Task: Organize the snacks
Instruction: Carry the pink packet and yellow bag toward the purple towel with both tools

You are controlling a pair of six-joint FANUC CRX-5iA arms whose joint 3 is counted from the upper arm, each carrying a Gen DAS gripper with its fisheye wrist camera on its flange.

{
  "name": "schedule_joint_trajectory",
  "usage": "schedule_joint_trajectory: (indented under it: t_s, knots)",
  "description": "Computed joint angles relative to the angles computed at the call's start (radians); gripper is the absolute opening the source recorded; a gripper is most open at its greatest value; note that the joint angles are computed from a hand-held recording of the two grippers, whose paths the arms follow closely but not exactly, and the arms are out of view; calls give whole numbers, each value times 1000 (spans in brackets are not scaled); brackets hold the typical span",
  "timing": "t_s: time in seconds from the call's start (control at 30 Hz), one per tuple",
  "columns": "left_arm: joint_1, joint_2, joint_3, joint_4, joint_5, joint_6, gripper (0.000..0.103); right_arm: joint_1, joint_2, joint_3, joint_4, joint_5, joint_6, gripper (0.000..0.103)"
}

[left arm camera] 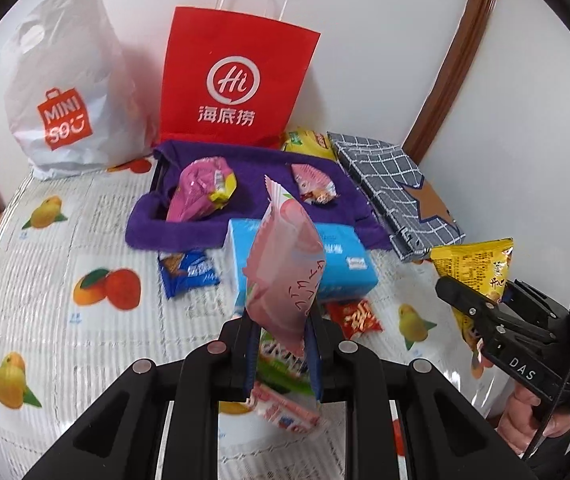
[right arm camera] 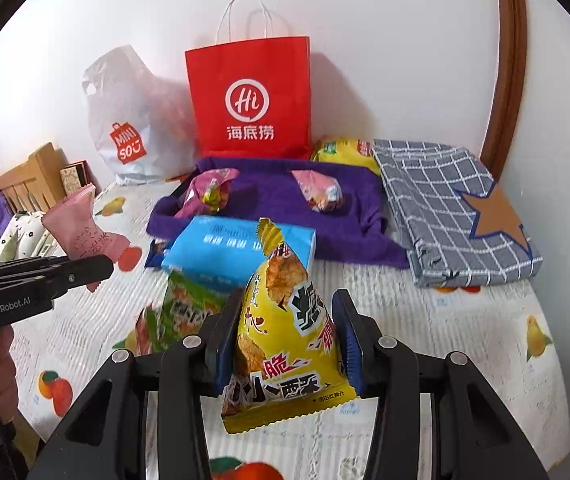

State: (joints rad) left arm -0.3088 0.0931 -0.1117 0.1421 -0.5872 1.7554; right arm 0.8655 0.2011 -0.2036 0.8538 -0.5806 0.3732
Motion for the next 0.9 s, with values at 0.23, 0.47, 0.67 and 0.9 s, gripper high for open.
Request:
schedule_joint_trajectory:
  t_s: [0.23, 0.47, 0.67, 0.9]
  knots:
    - [-6, 47, 74, 5, -22, -7, 19, -17, 43, 89, -57, -24, 63, 44]
    - [2, 97, 169, -23, -72, 15, 19, -39, 95, 183, -96, -40, 121, 44]
    - [26, 132, 250, -60, -104, 28, 19, -64, 162, 303, -135, -35, 214, 44]
    - [78, 174, 350, -125, -149, 80, 19, -101, 260, 448, -142, -50, 296, 44]
